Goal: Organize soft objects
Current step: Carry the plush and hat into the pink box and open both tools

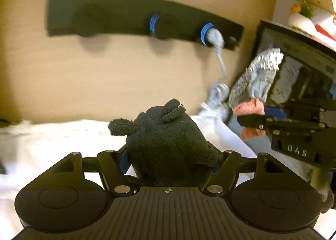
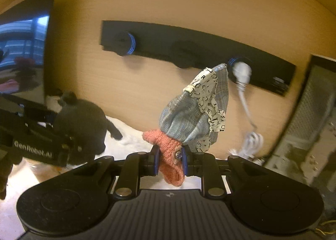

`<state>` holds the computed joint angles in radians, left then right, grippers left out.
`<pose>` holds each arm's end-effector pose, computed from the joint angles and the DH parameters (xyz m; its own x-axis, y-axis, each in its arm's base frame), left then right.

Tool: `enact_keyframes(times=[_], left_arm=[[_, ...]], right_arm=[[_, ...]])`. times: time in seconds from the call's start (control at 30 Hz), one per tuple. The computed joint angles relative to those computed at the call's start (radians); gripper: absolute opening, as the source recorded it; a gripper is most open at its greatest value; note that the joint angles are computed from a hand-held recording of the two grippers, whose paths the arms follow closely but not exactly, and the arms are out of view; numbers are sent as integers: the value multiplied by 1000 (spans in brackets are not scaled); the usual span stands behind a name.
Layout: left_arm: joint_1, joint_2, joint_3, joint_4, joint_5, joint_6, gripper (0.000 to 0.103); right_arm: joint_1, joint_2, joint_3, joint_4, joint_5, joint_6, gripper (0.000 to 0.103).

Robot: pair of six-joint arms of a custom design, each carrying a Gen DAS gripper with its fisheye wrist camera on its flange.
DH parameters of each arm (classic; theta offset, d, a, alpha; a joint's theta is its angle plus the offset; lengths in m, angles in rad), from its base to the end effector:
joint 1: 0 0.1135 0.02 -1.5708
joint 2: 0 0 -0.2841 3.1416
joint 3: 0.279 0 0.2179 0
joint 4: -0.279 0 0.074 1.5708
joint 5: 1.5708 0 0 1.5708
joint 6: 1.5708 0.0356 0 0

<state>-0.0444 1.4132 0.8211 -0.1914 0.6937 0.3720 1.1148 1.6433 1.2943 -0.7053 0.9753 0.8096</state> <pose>0.2533 -0.0340 0.2554 -0.4799 0.3011 -0.8240 0.7097 0.6855 -0.1629 0.1605 0.2603 0.2999 -0.4984 -0.0939 -0.8618 0.0540 0.9888 -0.1390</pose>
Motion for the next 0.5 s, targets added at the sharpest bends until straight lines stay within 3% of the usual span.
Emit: enact_keyframes(times=[0.2, 0.37, 0.43, 0.5], left_arm=[[-149, 94, -4, 63, -64, -65, 74], [-239, 227, 72, 26, -108, -135, 75], [-245, 310, 117, 13, -51, -164, 76], [-262, 390, 108, 101, -21, -153, 78]], right_arm=[[-31, -44, -64, -31, -10, 58, 20], [-79, -68, -113, 28, -45, 14, 20], [-88, -82, -135, 50, -58, 4, 20], [-106, -91, -157, 85, -83, -17, 20]])
